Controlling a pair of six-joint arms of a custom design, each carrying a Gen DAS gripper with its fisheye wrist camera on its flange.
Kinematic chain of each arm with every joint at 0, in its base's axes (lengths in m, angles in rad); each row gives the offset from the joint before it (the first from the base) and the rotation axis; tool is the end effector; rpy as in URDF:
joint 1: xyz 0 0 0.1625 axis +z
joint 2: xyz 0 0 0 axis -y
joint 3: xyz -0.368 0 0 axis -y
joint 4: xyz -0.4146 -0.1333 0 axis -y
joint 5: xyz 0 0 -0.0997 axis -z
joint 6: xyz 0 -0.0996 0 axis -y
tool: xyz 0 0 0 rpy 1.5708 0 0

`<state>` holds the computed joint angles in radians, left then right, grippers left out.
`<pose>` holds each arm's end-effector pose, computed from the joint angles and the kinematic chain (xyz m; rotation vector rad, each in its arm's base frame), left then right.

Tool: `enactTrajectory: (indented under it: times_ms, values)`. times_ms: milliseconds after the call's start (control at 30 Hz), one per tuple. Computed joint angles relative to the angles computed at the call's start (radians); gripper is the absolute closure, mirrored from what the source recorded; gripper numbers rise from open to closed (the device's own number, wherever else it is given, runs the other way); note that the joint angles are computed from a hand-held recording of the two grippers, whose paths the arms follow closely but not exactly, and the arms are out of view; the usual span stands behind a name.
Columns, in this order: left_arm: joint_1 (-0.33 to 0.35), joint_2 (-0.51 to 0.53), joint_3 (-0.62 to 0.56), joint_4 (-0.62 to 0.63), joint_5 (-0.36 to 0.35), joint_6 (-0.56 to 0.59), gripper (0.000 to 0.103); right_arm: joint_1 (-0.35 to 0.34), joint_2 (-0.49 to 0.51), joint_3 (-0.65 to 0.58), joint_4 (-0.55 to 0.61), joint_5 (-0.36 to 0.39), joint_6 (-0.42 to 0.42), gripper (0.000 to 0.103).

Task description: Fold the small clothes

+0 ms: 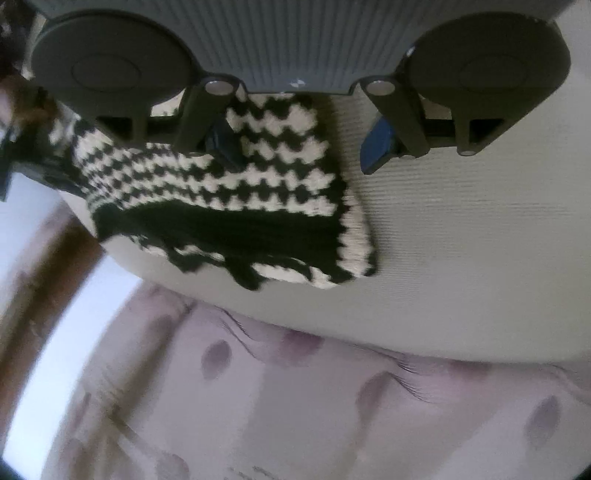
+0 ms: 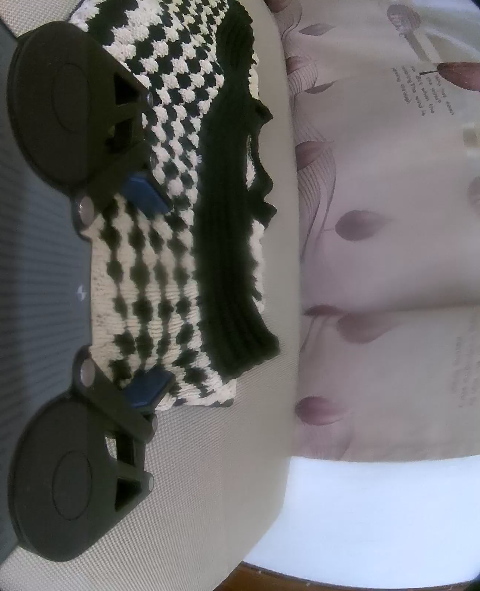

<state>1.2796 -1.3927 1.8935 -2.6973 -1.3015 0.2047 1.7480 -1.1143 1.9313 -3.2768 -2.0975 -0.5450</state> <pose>-0.0094 -0.5880 0.3062 0.5609 2.7092 -0.9094 0.1834 -0.5520 0.2137 0.5377 -2.2618 0.9661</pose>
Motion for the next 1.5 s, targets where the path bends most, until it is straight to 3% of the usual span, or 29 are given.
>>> enactTrajectory:
  times_ms: [33, 133, 200, 233, 333, 467, 700, 767, 833, 900, 967, 1067, 1167, 1233, 1333, 1500]
  values:
    - [0.015, 0.015, -0.022, 0.017, -0.043, 0.008, 0.02, -0.001, -0.001, 0.001, -0.001, 0.002, 0.0, 0.012]
    - [0.045, 0.049, -0.072, 0.048, -0.125, -0.003, 0.021, -0.001, -0.005, 0.005, -0.003, 0.009, 0.001, 0.011]
    - [0.057, 0.064, -0.081, 0.026, -0.137, -0.021, 0.049, -0.003, -0.007, 0.007, -0.005, 0.014, 0.001, 0.011]
    - [0.055, 0.069, -0.082, 0.021, -0.112, -0.032, 0.08, -0.003, -0.008, 0.008, -0.005, 0.017, 0.003, 0.011]
    - [0.062, 0.072, -0.068, -0.026, -0.117, -0.11, 0.081, -0.007, -0.014, 0.013, -0.005, 0.03, 0.006, 0.011]
    - [-0.034, 0.044, 0.007, -0.108, 0.029, -0.189, 0.085, -0.021, -0.035, 0.029, -0.001, 0.077, 0.022, 0.01]
    - [-0.211, 0.044, 0.008, -0.074, 0.12, -0.387, 0.086, -0.068, -0.116, 0.085, 0.008, 0.255, 0.068, 0.005]
    - [-0.252, 0.062, 0.0, -0.062, 0.124, -0.431, 0.086, -0.087, -0.158, 0.111, 0.015, 0.341, 0.122, 0.005]
    - [-0.284, 0.093, -0.006, -0.067, 0.112, -0.46, 0.086, -0.127, -0.22, 0.151, 0.031, 0.507, 0.244, 0.005]
    - [-0.303, 0.118, 0.002, -0.083, 0.079, -0.493, 0.086, -0.161, -0.265, 0.173, 0.091, 0.665, 0.348, 0.005]
    - [-0.298, 0.14, 0.014, -0.105, 0.027, -0.522, 0.086, -0.177, -0.287, 0.179, 0.168, 0.773, 0.401, 0.005]
    - [-0.225, 0.173, 0.049, -0.236, -0.166, -0.596, 0.083, -0.217, -0.283, 0.174, 0.294, 0.96, 0.502, 0.004]
    - [-0.16, 0.197, 0.095, -0.391, -0.285, -0.635, 0.081, -0.247, -0.235, 0.172, 0.293, 1.074, 0.634, 0.004]
    - [-0.116, 0.217, 0.119, -0.496, -0.381, -0.685, 0.081, -0.256, -0.199, 0.167, 0.25, 1.102, 0.706, 0.004]
    - [-0.09, 0.233, 0.125, -0.541, -0.454, -0.624, 0.076, -0.252, -0.155, 0.134, 0.24, 1.121, 0.741, 0.003]
    - [-0.074, 0.259, 0.134, -0.583, -0.575, -0.526, 0.049, -0.225, -0.109, 0.072, 0.282, 1.103, 0.767, 0.003]
